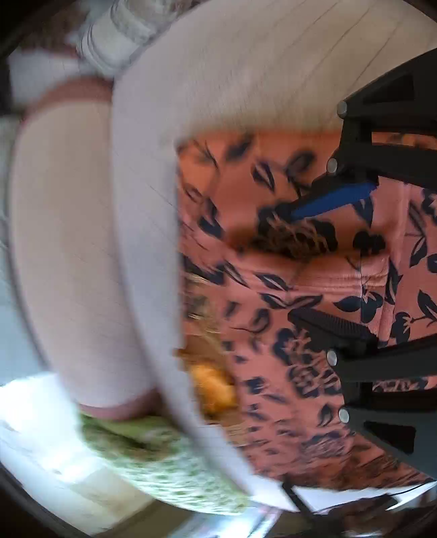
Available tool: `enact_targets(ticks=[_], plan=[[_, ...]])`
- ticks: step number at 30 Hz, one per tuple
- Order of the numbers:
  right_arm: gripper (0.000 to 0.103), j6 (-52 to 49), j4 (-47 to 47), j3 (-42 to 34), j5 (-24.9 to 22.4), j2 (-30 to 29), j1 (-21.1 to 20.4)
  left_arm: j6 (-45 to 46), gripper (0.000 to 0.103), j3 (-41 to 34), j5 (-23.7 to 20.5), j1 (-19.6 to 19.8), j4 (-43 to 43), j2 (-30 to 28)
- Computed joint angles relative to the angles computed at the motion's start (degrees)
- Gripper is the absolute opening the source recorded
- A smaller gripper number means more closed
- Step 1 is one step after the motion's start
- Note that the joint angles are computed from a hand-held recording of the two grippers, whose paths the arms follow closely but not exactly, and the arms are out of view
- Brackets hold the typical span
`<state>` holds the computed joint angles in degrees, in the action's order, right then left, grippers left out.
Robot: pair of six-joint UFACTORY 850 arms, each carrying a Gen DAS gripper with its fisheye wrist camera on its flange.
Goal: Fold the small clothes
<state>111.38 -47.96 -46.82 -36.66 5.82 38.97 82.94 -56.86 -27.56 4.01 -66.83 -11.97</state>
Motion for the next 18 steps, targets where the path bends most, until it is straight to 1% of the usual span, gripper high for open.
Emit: enact_targets(ticks=[1, 2, 3, 4, 5, 6, 7, 8, 9, 10, 11, 12, 13, 14, 15, 16, 17, 18], plan=[[0.061, 1.38, -1.53, 0.06, 0.61, 0.57, 0.31, 0.40, 0.032, 0.37, -1.78, 0.55, -0.56, 0.81], [0.061, 3.18, -4.02, 0.33, 3.27, 1.28, 0.69, 2.49, 0.039, 1.38, -3.93, 1.27, -2.51, 2.06], [0.061, 5.37, -6.66, 1.01, 8.21, 1.76, 0.07, 4.64, 0.045, 2.43, -5.88, 1.67, -4.07, 3.06], [0.062, 8.37, -9.81, 1.96, 14.21, 2.02, -0.81, 5.24, 0.053, 3.27, -7.02, 1.75, -4.28, 3.74], [0.064, 9.52, -10.75, 2.62, 20.21, 1.57, -2.25, 4.19, 0.056, 3.75, -7.31, 1.46, -3.09, 4.03], [0.067, 9.56, -9.28, 3.31, 24.63, 0.19, -3.56, 1.25, 0.056, 4.04, -5.49, 0.33, 0.32, 3.70], [0.067, 8.58, -6.08, 4.17, 26.66, -0.90, -4.04, -3.89, 0.056, 3.89, -1.27, -1.48, 6.06, 2.96], [0.061, 10.00, -3.92, 5.35, 26.56, -2.15, -4.30, -6.73, 0.056, 4.36, 3.90, -2.63, 10.44, 0.87], [0.061, 12.18, -4.17, 6.13, 27.07, -1.00, -4.55, -8.86, 0.057, 4.80, 6.67, -3.40, 12.42, 0.91], [0.062, 14.53, -6.77, 6.59, 26.72, 0.18, -4.45, -8.86, 0.057, 5.25, 7.04, -3.24, 12.00, 2.20], [0.066, 16.57, -9.50, 6.00, 24.12, 0.87, -3.23, -6.48, 0.057, 6.07, 8.00, -3.16, 9.23, 3.42], [0.068, 16.42, -11.94, 5.52, 23.18, 1.59, -2.56, -1.75, 0.057, 6.84, 7.70, -2.83, 4.05, 4.91], [0.068, 17.00, -15.00, 5.09, 23.60, 1.89, -2.59, 3.31, 0.057, 7.32, 6.02, -2.32, -0.84, 6.01], [0.068, 19.85, -19.69, 4.57, 24.43, 1.60, -3.21, 5.99, 0.057, 7.91, 5.34, -2.22, -3.33, 6.69], [0.068, 21.06, -22.16, 4.12, 25.41, 1.16, -4.29, 6.57, 0.057, 7.98, 5.39, -2.72, -3.42, 6.72], [0.071, 20.65, -22.24, 4.15, 26.84, 0.75, -5.67, 4.87, 0.057, 7.88, 7.18, -3.72, -1.11, 6.17], [0.078, 18.13, -19.93, 3.97, 27.70, -0.33, -7.42, 0.77, 0.057, 7.52, 11.31, -5.41, 3.59, 3.94], [0.078, 15.97, -15.23, 4.24, 28.27, -2.78, -9.29, -5.22, 0.061, 6.83, 13.08, -6.07, 9.58, 1.92]])
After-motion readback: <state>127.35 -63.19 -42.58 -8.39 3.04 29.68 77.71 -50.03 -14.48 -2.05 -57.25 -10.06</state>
